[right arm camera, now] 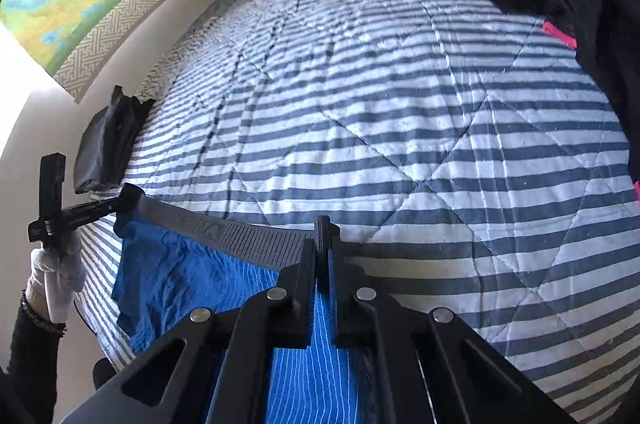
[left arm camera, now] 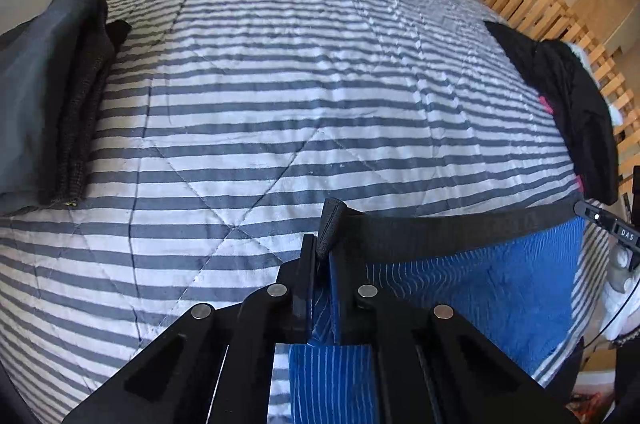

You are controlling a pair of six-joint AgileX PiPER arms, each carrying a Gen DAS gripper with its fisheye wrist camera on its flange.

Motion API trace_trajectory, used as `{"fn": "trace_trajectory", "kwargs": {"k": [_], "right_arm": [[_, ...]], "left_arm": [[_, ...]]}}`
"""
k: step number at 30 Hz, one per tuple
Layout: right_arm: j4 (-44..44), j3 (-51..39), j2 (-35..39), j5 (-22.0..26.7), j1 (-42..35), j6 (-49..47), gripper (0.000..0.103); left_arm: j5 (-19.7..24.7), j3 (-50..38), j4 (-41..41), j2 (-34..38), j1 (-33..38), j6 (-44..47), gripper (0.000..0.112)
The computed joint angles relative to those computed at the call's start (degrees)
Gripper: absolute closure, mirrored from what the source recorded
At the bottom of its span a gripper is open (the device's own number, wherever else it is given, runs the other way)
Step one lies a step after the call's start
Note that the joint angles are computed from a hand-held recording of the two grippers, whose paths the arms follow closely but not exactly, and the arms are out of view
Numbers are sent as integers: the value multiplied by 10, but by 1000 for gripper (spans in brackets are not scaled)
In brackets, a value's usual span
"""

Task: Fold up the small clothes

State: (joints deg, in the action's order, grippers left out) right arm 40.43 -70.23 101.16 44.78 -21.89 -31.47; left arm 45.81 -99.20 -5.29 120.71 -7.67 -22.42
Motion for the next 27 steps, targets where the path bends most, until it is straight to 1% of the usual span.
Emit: {"fn": "trace_trajectory", "kwargs": {"k": [3,5,8,9,10,11,12,13,15,17,18,20,21,23,24,27], "right_arm": [[26,33,-100,6,-10,-31,99],[22,42,-163,6,-10,-43,99],[-9,17,-237,0,-2,-18,99],[-18,9,-253,-5,4,-6,99],[-44,-1,-267,-6,14,12,99],[-83,-14,-276,6,30,39,99],[-106,-18,-285,15,39,53,99],[-114,-13,-306,25,41,51,99],[-87,5,-346,42,19,22,99],[-43,16,-378,74,-20,-8,99],[-24,18,-388,91,-38,-19,99],[-11,17,-398,106,-54,-28,99],[-18,18,-398,101,-50,-27,99],[-27,16,-388,93,-47,-21,99],[-30,14,-373,87,-42,-14,99],[-84,16,-320,33,-3,24,99]], "left_arm": [[-26,73,36,-101,-17,-32,107],[-19,91,80,-161,-37,-65,107],[30,52,139,-214,-70,-113,107],[36,43,169,-232,-86,-130,107],[57,29,205,-241,-103,-150,107],[89,10,218,-244,-116,-157,107],[111,2,227,-252,-128,-163,107],[121,8,243,-268,-145,-174,107],[134,26,283,-300,-186,-200,107],[151,34,316,-324,-224,-228,107],[163,27,324,-329,-240,-234,107],[186,7,333,-328,-259,-246,107],[193,-1,331,-323,-261,-242,107],[230,-18,333,-327,-282,-248,107],[228,-20,319,-318,-270,-244,107],[200,-19,262,-272,-215,-208,107]]}}
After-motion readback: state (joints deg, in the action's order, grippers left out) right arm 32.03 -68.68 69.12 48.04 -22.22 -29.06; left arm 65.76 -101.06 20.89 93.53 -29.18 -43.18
